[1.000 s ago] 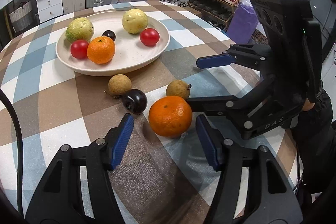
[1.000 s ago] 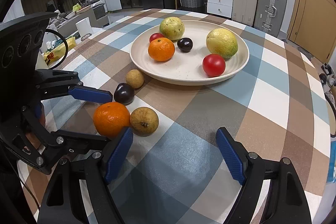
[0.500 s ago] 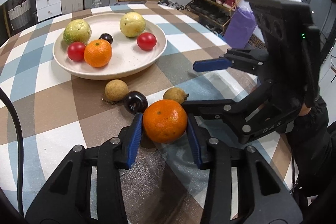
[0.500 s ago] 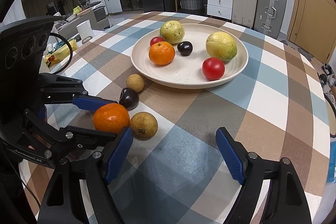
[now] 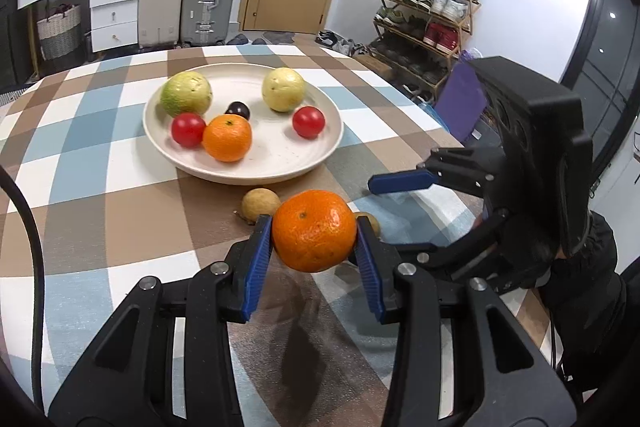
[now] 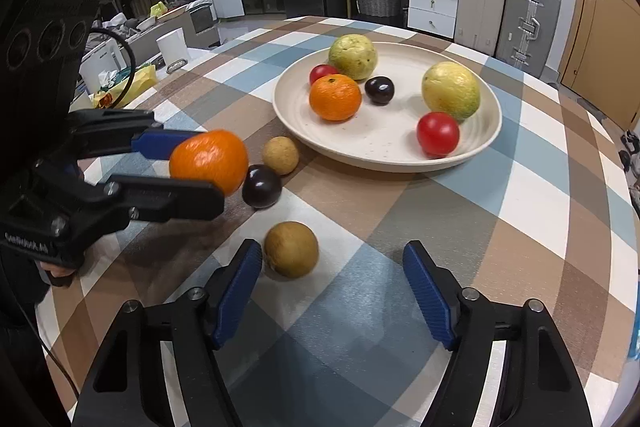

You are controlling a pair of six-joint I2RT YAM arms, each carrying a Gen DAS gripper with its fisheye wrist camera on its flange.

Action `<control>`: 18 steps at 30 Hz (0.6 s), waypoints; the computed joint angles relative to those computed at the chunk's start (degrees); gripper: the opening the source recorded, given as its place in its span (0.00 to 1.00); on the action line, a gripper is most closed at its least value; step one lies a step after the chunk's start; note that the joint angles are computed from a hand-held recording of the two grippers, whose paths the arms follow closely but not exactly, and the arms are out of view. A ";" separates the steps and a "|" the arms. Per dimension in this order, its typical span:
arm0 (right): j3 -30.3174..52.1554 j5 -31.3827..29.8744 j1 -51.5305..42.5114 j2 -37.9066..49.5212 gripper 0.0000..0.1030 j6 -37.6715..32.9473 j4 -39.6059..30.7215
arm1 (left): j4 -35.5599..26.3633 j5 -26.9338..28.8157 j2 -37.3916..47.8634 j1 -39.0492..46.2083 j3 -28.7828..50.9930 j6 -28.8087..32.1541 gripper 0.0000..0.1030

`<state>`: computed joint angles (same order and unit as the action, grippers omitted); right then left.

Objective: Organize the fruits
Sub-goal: 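Close the right tool on the small brown round fruit while the left tool holds the orange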

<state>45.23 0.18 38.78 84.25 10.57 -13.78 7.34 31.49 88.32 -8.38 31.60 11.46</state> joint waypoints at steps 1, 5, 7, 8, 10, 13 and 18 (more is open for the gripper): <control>0.02 -0.06 0.12 0.09 0.71 -0.06 0.06 | 0.03 -0.03 -0.08 0.11 -0.02 -0.06 0.37; 0.39 0.39 0.93 0.52 0.65 -0.44 -0.18 | -0.01 -0.09 -0.23 0.38 -0.13 -0.08 0.37; 0.32 0.18 1.16 0.40 0.61 -0.47 -0.05 | 0.10 -0.05 -0.19 0.43 -0.13 -0.04 0.37; 0.32 0.28 1.29 0.35 0.60 -0.61 -0.11 | 0.60 -0.16 0.26 0.36 -0.02 -0.12 0.37; 0.40 0.25 1.69 0.40 0.55 -0.71 -0.01 | 0.87 -0.09 0.38 0.59 -0.06 -0.08 0.37; 0.82 0.60 2.43 0.80 0.52 -1.34 -0.14 | 0.34 -0.22 0.47 0.93 0.21 -0.14 0.37; 1.11 1.70 3.72 1.08 0.35 -2.15 -0.20 | 0.97 -0.71 0.57 0.69 0.02 -0.56 0.37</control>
<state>46.34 1.88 42.49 85.33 8.42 -13.97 8.30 30.78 88.89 -7.69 31.62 10.91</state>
